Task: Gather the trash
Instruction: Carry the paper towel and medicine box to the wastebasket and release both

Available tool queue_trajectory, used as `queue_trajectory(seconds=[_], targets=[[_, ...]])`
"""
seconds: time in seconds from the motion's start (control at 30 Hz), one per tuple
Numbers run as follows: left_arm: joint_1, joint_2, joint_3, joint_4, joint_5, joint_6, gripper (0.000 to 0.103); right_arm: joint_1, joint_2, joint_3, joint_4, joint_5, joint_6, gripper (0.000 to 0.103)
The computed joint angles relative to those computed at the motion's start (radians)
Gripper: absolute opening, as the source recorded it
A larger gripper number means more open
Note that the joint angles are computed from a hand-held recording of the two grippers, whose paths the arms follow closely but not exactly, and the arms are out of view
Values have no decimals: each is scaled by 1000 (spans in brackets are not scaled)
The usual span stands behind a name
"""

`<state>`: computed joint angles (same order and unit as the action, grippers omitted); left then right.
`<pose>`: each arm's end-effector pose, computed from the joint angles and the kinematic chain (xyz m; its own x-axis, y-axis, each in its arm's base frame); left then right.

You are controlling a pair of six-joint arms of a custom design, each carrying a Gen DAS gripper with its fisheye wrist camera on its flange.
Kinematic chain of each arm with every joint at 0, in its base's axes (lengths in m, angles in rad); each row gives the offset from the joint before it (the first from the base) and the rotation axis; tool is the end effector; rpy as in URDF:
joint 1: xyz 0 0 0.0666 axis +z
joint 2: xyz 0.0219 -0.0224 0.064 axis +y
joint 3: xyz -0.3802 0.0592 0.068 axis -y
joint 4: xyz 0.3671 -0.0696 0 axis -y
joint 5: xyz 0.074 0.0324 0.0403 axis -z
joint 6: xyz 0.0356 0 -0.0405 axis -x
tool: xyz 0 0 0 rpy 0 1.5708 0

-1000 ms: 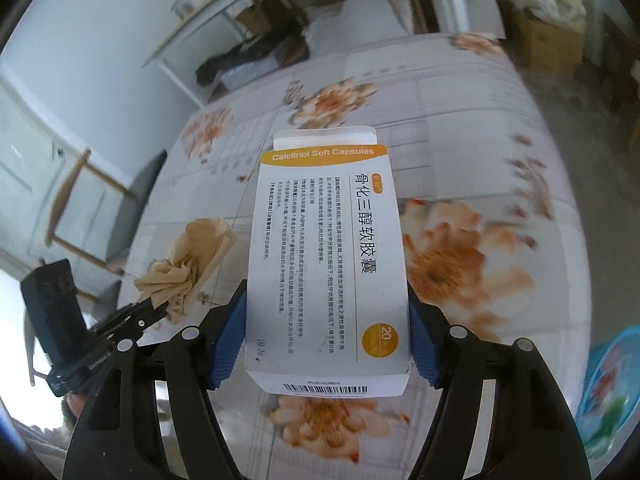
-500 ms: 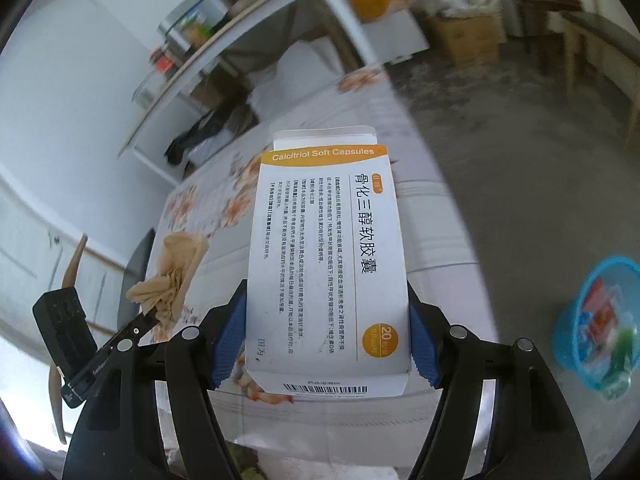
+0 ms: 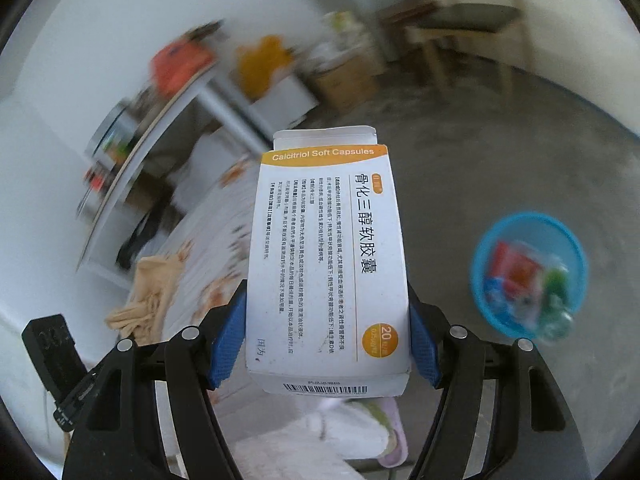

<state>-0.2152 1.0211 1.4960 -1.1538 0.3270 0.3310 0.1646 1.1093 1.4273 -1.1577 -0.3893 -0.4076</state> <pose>0.2822 -0.0738 0.5904 -0.7252 -0.1565 -0.6705 0.2228 0.8680 -0.4437 0.3268 0.0676 0.5363 -0.8334 0.2333 -0.5010 -0.0776 0.8481 0.5241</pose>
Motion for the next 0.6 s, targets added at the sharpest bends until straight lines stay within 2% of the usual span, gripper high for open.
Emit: queue_trajectory(seconds=[0.1, 0.2, 0.37, 0.43, 0.5, 0.6], targets=[[-82, 80, 57, 1, 3, 4, 14, -84, -38, -49, -7, -7, -14, 66], [-160, 183, 119, -32, 39, 16, 14, -161, -58, -96, -9, -25, -25, 66], [-271, 320, 171, -36, 48, 65, 14, -266, -32, -162, -1, -87, -41, 66], [-310, 374, 187, -26, 30, 89, 14, -295, -4, -177, -2, -112, -47, 66], [-356, 431, 199, -8, -22, 109, 14, -335, 34, -194, 7, -147, -42, 66], [-396, 498, 185, 42, -64, 145, 14, -367, 101, -195, 11, -180, -39, 66]])
